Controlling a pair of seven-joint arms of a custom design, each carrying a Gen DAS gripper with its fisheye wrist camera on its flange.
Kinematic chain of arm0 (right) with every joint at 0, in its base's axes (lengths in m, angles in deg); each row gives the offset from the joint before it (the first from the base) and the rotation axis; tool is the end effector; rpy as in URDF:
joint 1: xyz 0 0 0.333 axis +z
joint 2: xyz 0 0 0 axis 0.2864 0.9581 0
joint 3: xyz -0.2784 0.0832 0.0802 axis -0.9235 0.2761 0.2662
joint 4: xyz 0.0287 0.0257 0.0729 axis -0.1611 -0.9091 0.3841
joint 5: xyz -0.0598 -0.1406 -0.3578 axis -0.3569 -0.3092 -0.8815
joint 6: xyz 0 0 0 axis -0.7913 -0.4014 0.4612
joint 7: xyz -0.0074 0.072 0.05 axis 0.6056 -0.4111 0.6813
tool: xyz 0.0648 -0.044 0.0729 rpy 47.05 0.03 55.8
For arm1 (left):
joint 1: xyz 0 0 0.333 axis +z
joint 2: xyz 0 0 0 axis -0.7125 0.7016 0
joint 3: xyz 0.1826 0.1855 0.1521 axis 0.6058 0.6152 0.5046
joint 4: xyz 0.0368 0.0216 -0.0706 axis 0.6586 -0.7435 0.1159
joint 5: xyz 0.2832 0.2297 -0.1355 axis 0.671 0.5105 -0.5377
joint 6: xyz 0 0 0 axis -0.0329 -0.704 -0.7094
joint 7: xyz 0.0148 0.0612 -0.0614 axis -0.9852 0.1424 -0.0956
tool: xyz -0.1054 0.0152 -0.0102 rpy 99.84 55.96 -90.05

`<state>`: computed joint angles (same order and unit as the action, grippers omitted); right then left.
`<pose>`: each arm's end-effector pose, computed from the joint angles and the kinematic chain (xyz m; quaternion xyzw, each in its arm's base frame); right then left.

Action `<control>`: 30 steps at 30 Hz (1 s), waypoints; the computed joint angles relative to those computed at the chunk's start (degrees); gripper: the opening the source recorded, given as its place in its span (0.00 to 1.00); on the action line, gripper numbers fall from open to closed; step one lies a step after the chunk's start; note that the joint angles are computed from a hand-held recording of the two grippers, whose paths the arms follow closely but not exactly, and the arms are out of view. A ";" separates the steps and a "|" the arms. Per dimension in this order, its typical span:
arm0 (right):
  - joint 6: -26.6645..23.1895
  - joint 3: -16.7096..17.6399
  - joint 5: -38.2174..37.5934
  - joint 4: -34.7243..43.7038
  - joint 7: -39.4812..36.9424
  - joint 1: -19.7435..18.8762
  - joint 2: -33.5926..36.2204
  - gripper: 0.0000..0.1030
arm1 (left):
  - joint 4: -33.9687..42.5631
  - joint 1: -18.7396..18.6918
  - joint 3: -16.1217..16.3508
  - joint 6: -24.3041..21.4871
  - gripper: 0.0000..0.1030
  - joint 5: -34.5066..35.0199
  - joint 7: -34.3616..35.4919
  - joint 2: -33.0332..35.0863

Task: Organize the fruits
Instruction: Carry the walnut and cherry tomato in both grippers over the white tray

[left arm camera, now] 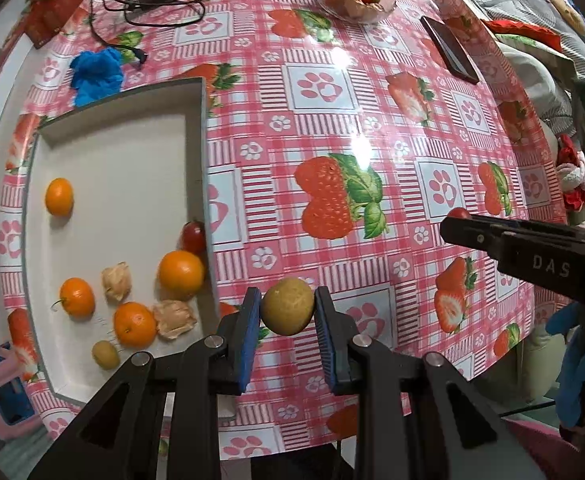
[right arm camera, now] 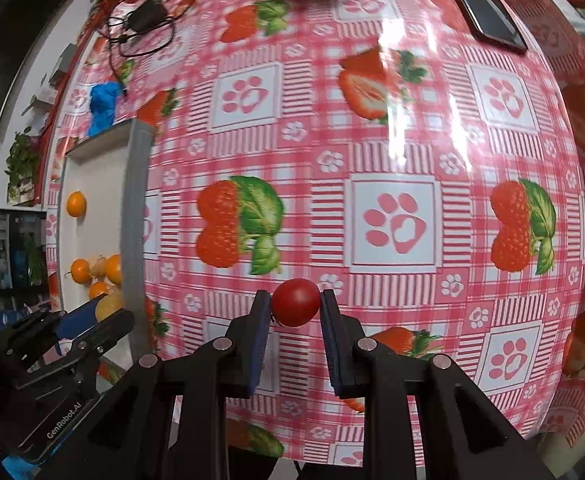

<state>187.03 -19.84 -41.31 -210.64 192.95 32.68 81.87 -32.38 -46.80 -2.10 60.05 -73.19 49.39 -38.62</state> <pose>0.5440 0.1939 0.3634 -0.4428 0.8893 0.0279 0.1113 0.6396 -0.1232 0.3854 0.3783 -0.9210 0.0839 0.0404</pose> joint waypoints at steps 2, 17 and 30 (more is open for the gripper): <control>-0.63 0.11 -0.51 1.56 -0.12 0.24 0.86 0.26 | 0.23 0.42 0.19 0.02 0.29 -0.28 0.15 0.00; -8.43 0.82 -2.75 22.08 -6.29 2.83 13.66 0.26 | 8.09 4.20 2.07 0.31 0.29 -0.41 -3.07 4.63; -15.07 0.69 -3.03 40.58 -11.35 5.12 25.41 0.26 | 13.06 5.90 2.34 0.62 0.29 1.65 -5.18 8.37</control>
<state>171.96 -19.15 -44.34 -170.06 181.60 37.80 107.28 -19.32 -40.90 0.25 60.68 -71.54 44.21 -30.26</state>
